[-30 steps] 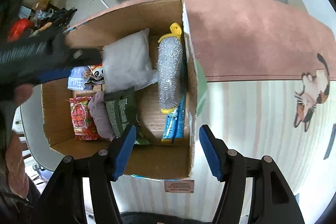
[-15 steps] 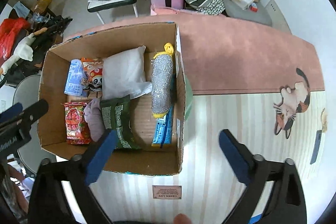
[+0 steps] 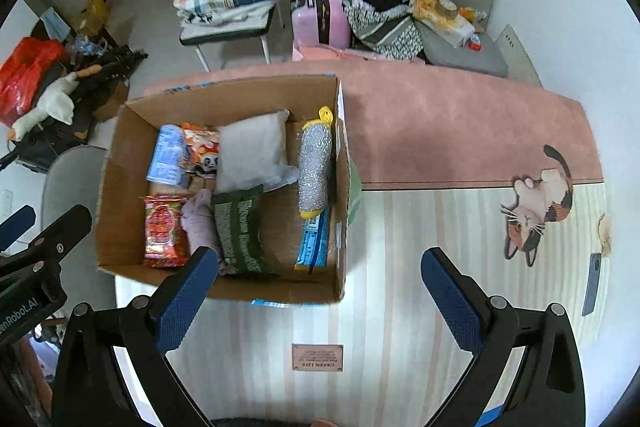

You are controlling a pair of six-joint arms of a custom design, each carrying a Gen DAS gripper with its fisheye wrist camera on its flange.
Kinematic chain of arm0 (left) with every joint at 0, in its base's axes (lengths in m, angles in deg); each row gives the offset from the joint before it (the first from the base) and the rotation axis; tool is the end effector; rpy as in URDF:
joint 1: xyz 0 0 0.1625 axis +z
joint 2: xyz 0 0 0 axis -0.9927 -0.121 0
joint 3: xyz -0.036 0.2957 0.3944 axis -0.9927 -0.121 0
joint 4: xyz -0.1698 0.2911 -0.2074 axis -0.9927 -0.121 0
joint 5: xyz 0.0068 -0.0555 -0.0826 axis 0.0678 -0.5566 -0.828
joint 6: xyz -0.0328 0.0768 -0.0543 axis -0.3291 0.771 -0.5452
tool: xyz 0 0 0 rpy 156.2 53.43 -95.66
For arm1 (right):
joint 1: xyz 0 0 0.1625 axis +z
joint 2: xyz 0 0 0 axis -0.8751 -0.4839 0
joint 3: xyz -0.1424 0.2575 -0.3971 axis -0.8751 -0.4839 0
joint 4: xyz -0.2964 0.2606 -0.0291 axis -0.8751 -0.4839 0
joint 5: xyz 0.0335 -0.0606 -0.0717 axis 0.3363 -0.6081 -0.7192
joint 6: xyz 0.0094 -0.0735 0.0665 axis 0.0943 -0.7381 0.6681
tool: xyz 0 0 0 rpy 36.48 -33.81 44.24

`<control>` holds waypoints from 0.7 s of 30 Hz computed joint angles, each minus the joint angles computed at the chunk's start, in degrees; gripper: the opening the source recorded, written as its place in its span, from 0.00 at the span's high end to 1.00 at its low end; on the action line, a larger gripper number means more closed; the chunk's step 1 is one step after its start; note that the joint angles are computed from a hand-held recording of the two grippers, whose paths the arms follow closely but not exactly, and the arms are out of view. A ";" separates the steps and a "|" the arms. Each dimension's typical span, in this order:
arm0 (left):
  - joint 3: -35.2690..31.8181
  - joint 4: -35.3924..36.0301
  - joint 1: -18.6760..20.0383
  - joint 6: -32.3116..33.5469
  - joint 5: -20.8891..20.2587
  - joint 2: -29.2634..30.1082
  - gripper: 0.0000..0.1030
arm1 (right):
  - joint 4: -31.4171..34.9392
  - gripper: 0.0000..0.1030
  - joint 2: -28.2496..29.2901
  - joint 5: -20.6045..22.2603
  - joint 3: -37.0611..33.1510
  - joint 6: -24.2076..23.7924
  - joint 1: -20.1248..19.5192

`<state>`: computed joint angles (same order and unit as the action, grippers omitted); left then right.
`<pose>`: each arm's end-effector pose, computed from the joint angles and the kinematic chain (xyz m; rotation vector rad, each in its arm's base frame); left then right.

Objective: Organize soft objects

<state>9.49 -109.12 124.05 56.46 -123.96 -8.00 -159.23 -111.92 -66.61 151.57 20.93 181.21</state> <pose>-0.3355 -0.5574 0.2805 0.6063 2.2953 -0.2883 0.3535 -0.4965 0.2383 -0.3463 -2.2563 0.5127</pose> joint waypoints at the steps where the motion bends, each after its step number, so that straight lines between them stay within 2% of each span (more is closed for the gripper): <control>1: 0.17 -0.14 -0.55 0.14 -0.04 -0.48 0.03 | 0.01 0.00 -0.49 -0.17 0.17 0.21 0.76; 5: 0.97 0.67 -3.77 -0.10 -0.09 -3.55 0.03 | 2.87 0.00 -2.66 -2.21 -0.14 3.23 5.29; 12: 1.32 3.47 -8.24 -2.11 0.99 -8.07 0.03 | 12.90 0.00 -5.04 -5.47 -2.79 11.56 13.42; 21: 0.92 6.13 -12.44 -4.68 0.15 -12.67 0.03 | 25.05 0.00 -4.62 -7.79 -8.48 19.45 20.41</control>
<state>10.41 -102.99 111.61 51.78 -123.81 -20.67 -134.18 -116.54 -74.41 143.08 40.38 201.62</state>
